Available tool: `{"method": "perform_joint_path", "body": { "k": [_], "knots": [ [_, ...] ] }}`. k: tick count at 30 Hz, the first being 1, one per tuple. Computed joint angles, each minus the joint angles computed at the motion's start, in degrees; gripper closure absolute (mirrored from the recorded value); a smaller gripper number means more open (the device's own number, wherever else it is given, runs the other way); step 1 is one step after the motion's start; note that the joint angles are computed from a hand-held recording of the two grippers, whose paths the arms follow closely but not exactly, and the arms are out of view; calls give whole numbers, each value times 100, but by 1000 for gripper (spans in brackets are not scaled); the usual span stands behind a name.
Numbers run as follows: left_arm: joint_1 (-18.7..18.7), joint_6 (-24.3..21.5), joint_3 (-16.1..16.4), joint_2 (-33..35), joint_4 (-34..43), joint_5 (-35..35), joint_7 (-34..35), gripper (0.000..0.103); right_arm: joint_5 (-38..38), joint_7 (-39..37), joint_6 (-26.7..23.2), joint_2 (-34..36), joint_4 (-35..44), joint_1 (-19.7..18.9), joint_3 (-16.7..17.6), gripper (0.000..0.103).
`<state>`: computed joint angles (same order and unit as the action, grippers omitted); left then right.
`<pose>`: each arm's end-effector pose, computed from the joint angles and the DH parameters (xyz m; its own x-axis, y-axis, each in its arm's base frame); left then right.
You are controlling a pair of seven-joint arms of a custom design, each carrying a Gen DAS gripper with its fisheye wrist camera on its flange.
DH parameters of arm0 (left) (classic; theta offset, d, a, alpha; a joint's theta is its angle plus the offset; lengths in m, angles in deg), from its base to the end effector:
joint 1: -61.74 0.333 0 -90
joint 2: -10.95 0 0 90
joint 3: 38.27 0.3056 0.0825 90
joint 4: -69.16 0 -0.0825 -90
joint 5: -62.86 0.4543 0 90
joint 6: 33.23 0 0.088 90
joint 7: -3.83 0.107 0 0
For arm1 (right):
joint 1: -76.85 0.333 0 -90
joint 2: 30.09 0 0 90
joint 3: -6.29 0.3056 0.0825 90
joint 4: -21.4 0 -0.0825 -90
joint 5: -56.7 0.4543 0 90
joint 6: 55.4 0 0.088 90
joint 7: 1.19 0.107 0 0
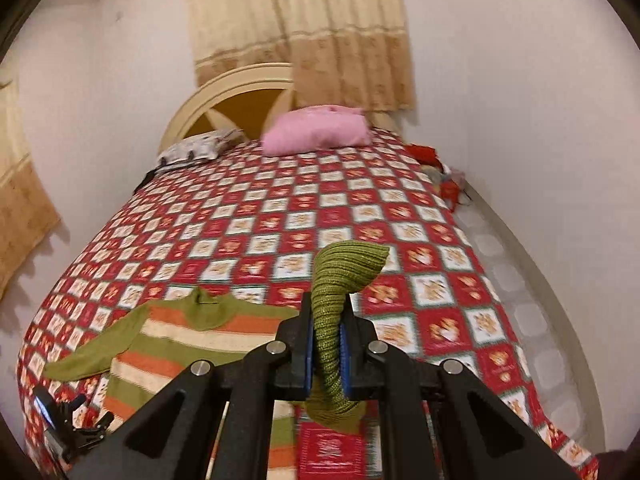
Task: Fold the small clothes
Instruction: 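Lift the held sleeve and carry it across the sweater body with the right tool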
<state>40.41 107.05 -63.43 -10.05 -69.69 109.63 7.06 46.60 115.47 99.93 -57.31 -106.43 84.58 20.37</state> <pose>0.3673 -0.3868 0.4254 0.1323 -0.9911 0.0129 -0.6742 -0.0995 -0.7318 0.4898 0.2245 0.6402 0.1186 -0.9883 -0.0961 -0.5774 0.0100 -0.8164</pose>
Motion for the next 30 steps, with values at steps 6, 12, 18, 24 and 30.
{"method": "perform_joint_path", "body": {
  "k": [6,12,18,24,30],
  "knots": [
    [40,246,38,-171,-219,-26,-140,0,-294,44,-90,435,580,132,260,94],
    [101,483,25,-277,-389,-36,-227,0,-688,145,-234,962,1190,439,367,94],
    [182,678,20,-397,-544,-96,-309,0,-949,150,-318,1647,1743,975,292,94],
    [264,887,14,-479,-672,-162,-421,0,-1069,63,-308,2479,2358,1615,149,94],
    [318,1015,-9,-501,-737,-224,-455,0,-1164,-12,-318,3584,2945,2269,-51,94]
  ]
}}
